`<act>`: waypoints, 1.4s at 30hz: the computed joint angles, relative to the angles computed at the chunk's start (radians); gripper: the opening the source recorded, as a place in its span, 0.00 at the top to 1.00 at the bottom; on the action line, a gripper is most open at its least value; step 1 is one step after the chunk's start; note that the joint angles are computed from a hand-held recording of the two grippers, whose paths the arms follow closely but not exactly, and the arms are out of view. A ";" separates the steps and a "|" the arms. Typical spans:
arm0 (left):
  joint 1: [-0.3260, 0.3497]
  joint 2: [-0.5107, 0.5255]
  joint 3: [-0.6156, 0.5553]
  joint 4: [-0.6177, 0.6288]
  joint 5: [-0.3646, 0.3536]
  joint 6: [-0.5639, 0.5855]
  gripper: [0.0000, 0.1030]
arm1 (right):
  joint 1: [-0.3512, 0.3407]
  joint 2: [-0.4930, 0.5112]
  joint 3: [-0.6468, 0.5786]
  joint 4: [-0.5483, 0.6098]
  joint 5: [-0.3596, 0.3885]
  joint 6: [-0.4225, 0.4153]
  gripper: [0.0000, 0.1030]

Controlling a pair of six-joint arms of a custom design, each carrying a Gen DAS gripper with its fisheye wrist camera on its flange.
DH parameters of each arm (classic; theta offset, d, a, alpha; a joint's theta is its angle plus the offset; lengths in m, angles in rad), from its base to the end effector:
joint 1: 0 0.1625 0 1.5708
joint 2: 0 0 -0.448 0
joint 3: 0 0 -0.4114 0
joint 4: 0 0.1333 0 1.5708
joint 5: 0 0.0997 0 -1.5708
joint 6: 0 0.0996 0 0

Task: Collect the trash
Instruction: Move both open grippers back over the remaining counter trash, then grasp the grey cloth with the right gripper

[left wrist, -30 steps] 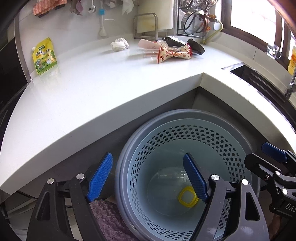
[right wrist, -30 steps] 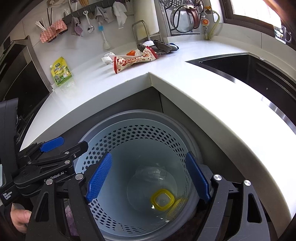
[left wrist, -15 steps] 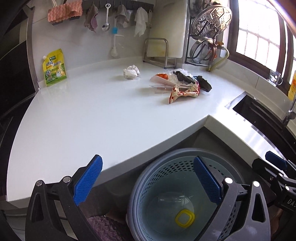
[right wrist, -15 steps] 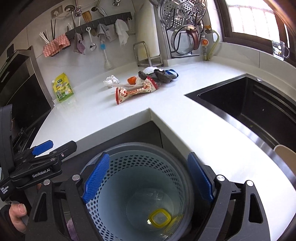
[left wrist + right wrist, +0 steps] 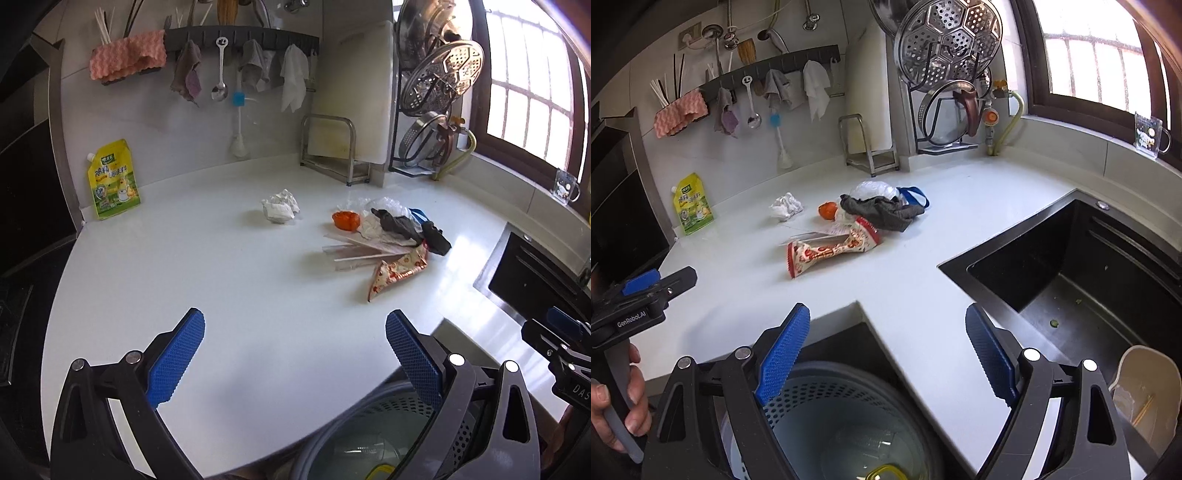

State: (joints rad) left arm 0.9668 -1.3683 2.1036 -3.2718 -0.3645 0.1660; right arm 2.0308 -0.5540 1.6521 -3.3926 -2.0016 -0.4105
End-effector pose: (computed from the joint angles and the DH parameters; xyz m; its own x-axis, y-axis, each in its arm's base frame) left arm -0.0869 -0.5246 0.3872 -0.6664 -0.3467 -0.6601 0.4392 0.5328 -0.7233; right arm 0.3942 -0.5892 0.0301 -0.7263 -0.4106 0.5512 -0.6789 0.5536 -0.4823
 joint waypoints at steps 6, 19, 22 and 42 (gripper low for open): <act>0.055 0.060 -0.121 -0.070 -0.037 0.119 0.06 | 0.005 0.067 -0.160 0.075 -0.040 -0.050 0.20; 0.166 0.170 -0.309 0.053 -0.119 0.107 0.06 | -0.017 0.279 -0.644 0.496 -0.054 -0.051 0.20; 0.184 0.176 -0.329 0.097 -0.135 0.075 0.06 | -0.029 0.330 -0.755 0.603 -0.046 -0.041 0.20; 0.224 0.248 -0.477 0.178 -0.139 0.074 0.06 | -0.059 0.371 -0.856 0.733 0.045 -0.030 0.71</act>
